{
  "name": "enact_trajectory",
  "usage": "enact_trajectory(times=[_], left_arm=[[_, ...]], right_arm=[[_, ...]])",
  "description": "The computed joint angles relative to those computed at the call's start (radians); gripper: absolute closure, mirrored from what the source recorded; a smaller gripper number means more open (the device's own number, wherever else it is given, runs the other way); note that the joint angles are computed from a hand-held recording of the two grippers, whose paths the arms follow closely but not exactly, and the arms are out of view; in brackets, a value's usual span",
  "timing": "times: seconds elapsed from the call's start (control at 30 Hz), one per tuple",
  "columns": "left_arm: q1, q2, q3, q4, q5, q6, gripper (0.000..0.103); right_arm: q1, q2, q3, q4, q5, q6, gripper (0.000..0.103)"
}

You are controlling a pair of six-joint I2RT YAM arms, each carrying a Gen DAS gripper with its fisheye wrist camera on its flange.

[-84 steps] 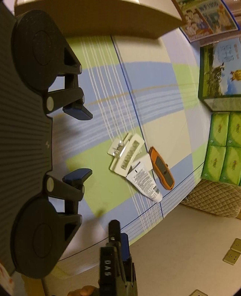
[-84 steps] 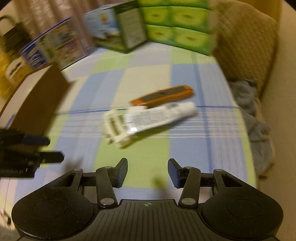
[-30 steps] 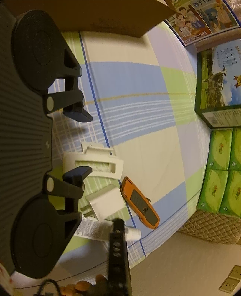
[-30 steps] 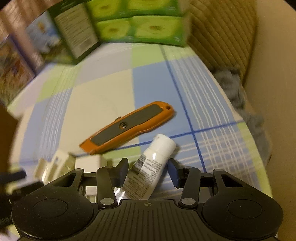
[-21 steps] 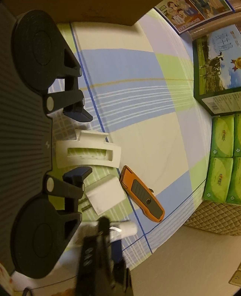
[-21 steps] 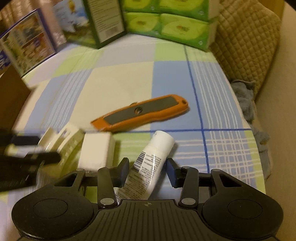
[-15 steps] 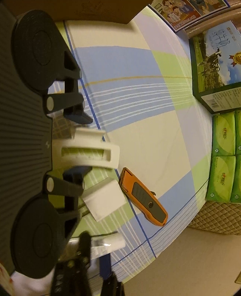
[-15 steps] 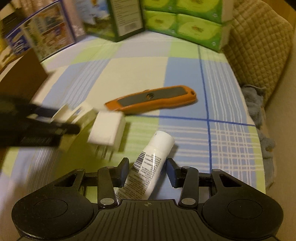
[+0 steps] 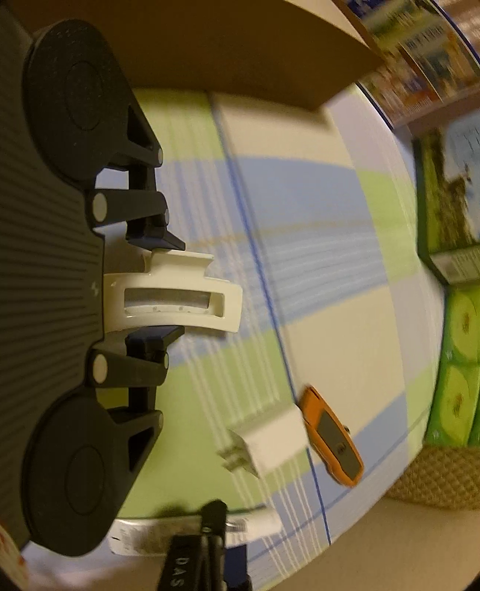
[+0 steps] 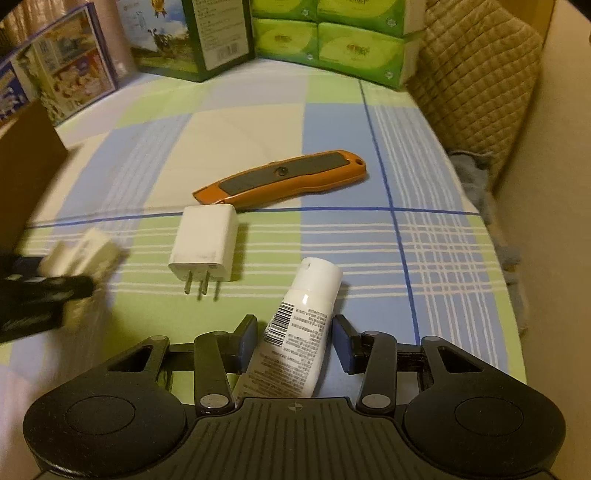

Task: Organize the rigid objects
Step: 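Grasp the white plastic holder with the left gripper while the right gripper grasps the toothpaste tube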

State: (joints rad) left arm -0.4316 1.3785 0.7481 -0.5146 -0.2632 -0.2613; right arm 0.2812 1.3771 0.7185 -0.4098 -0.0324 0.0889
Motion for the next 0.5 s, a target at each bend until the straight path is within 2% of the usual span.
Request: enact_trajectory(times=[0.07,0.13,0.27,0.5], left_arm=[[0.006,-0.036,-0.025,-0.018,-0.004,-0.017,0.066],[0.013,-0.064,-0.043,-0.031,0.001,-0.028,0.066],[0.026,-0.074,-0.049,-0.035,0.022,-0.045,0.065],[0.0,-0.047,-0.061,0.005,-0.009,-0.027,0.065]], right_arm=[[0.04,0.004,0.004,-0.003,0.056,0.009,0.062],[0.047,0.0,-0.002,-0.001,0.066,0.017,0.063],[0.032,-0.02,-0.018,-0.005,0.016,-0.038,0.066],[0.048,-0.087,-0.057,-0.039,-0.022,-0.07,0.068]])
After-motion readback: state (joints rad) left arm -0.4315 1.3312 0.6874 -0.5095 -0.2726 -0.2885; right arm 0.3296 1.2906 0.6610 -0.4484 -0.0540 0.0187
